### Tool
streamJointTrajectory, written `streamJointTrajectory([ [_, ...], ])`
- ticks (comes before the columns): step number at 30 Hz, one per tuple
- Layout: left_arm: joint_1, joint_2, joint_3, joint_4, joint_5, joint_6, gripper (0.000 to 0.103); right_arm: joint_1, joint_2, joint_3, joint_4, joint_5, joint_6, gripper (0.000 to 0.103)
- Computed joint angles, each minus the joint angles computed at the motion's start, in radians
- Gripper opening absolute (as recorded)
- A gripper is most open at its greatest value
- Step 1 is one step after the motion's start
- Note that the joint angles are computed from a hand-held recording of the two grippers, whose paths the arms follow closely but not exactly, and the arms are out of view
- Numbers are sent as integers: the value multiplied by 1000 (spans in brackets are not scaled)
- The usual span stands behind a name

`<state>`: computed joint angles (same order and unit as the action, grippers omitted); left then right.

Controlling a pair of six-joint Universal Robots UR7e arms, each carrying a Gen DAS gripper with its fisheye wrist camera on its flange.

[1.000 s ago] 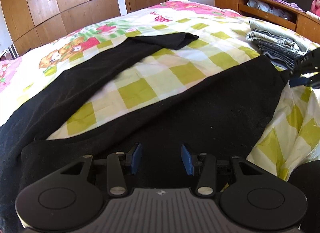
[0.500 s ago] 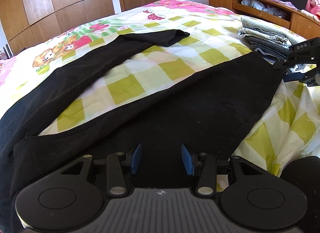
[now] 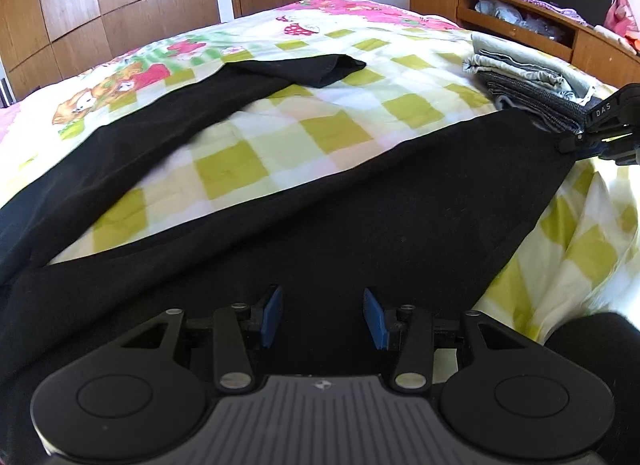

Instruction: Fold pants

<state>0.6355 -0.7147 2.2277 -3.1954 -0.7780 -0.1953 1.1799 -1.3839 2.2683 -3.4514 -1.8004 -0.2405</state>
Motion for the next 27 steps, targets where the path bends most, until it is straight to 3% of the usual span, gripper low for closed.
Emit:
streamJointTrajectory([
  [2,-6,-40,40,-19,27,11,57,22,12,10,-49,-45,-37,15],
  [3,-8,-66,62,-23,48,18,57,40,21,21,-109,-74,-67,22],
  [6,0,-159,129,-51,117,60,57,112,67,41,-302,-185,-211,22],
  [9,29,-259,182,-95,205,149,66,183,99,56,-401,-181,-372,22],
  [12,84,-343,202,-156,295,280,69,277,131,16,-229,-124,-503,22],
  [15,182,-412,171,-214,316,444,73,377,248,-118,27,-67,-625,21],
  [21,424,-454,-43,-214,317,714,80,519,682,-639,402,-37,-923,21],
  [24,502,-465,-121,-149,302,664,80,549,865,-894,539,-53,-1014,27],
  [27,547,-505,-152,-7,258,563,81,560,961,-1041,627,-54,-1071,36],
])
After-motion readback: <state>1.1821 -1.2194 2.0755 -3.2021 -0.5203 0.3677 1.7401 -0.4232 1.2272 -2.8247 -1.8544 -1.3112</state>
